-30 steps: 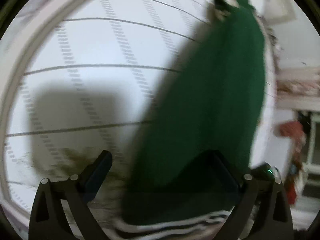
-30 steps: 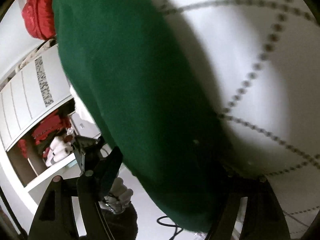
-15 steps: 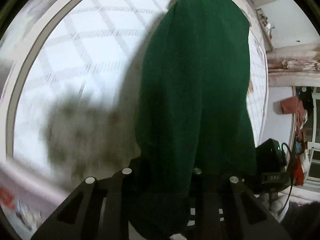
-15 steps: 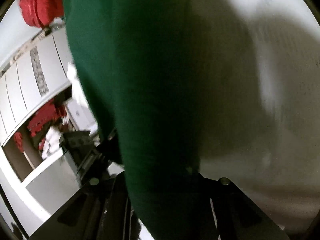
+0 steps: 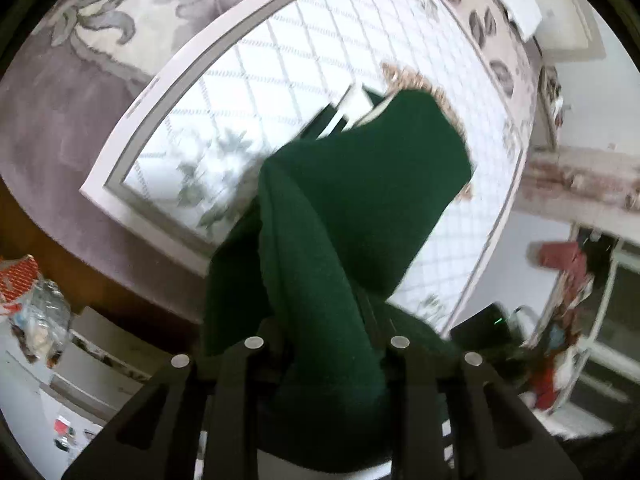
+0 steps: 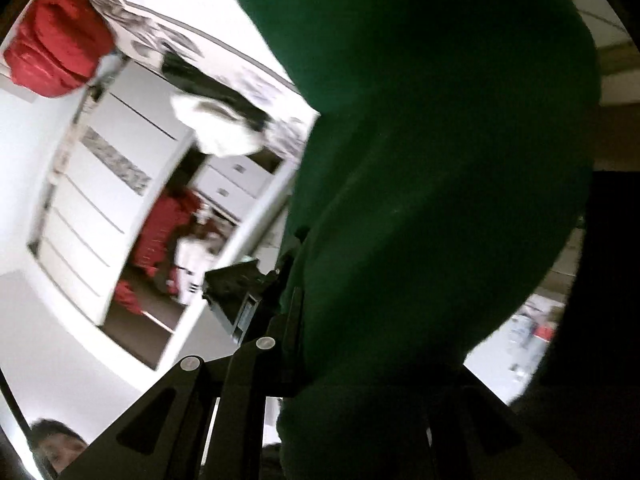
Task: Fold large clothes
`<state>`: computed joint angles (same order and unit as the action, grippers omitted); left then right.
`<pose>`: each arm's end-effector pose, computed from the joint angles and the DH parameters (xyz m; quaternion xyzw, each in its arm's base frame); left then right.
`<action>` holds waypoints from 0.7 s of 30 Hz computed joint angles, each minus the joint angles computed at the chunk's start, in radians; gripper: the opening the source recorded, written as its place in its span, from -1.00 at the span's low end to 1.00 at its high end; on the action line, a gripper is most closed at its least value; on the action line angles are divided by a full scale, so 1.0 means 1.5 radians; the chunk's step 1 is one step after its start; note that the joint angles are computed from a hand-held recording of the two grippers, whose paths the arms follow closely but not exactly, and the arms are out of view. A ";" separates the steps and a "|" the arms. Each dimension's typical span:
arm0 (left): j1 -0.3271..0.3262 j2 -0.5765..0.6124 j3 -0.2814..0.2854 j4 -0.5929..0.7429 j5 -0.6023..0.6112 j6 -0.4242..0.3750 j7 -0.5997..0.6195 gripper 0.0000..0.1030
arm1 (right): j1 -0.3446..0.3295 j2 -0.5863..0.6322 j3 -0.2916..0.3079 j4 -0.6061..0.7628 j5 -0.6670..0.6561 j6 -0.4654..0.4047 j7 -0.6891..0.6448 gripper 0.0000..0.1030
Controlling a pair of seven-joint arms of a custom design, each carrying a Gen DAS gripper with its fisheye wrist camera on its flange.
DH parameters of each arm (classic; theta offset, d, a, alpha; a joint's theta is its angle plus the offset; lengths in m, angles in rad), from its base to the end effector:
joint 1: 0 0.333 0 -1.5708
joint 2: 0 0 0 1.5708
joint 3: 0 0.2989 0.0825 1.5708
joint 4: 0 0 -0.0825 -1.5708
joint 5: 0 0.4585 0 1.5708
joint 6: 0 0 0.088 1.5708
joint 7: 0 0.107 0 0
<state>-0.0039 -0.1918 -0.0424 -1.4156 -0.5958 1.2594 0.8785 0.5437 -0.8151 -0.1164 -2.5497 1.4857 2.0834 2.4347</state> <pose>0.5074 -0.0992 0.7920 0.8143 -0.5115 0.1259 0.2438 0.3738 0.2194 0.5813 -0.1933 0.7092 0.6487 0.1971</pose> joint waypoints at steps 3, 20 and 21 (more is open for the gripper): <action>0.004 0.030 0.000 0.031 -0.007 0.026 -0.014 -0.50 | -0.010 0.007 -0.008 0.000 0.026 0.030 -0.021 -0.76; 0.028 0.184 -0.038 0.250 0.170 0.088 0.005 -0.09 | -0.084 0.029 -0.050 -0.016 0.011 0.025 -0.043 -0.75; 0.033 0.169 -0.036 0.228 0.170 0.106 0.002 -0.08 | -0.078 0.042 -0.048 -0.008 0.029 0.029 -0.049 -0.75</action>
<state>0.0451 0.0613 -0.0959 -1.0729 -0.3404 1.4180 0.8809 0.4270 -0.7526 -0.1883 -2.5622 1.5296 2.1265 2.3612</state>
